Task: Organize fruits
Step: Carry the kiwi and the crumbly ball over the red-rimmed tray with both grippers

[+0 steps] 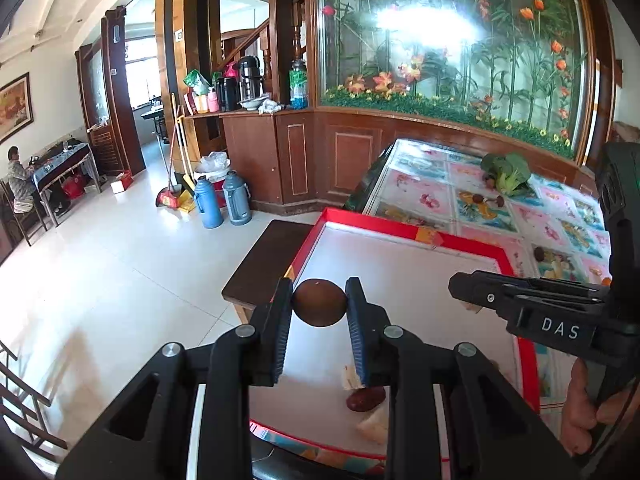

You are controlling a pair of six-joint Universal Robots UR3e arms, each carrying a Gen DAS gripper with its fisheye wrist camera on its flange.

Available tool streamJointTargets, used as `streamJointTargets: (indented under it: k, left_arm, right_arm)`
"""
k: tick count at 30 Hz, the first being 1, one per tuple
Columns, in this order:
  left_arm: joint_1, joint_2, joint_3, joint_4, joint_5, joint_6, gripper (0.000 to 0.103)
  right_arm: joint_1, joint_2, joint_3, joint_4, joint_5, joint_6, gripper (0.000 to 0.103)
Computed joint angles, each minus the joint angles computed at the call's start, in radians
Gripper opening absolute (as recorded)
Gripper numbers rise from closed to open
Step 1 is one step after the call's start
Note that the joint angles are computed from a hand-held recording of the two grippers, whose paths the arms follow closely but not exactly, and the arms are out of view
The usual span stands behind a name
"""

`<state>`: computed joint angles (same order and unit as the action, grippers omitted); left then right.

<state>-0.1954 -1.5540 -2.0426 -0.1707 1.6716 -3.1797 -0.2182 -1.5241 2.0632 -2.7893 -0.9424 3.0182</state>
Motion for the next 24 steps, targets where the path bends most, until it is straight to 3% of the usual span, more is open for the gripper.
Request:
streamJointTargets:
  k: [3,11,16,24]
  left_arm:
    - [-0.004,-0.034,0.014,-0.007,0.002,0.001,0.029]
    - [-0.068,-0.160,0.128,-0.072,0.065,-0.029,0.029]
    - [-0.124,-0.239,0.232,-0.132,0.119,-0.050,0.029]
    - [-0.161,-0.330,0.372,-0.284,0.137,-0.129,0.029]
  right_arm:
    - [0.006,0.032,-0.003,-0.042,-0.015,0.011,0.025]
    - [-0.085,0.081,0.011,-0.044,0.088,-0.033,0.025]
    - [-0.082,0.039,0.022,0.032,0.018,-0.109,0.025]
    - [-0.065,0.057,-0.012,0.134,-0.031,-0.120,0.026]
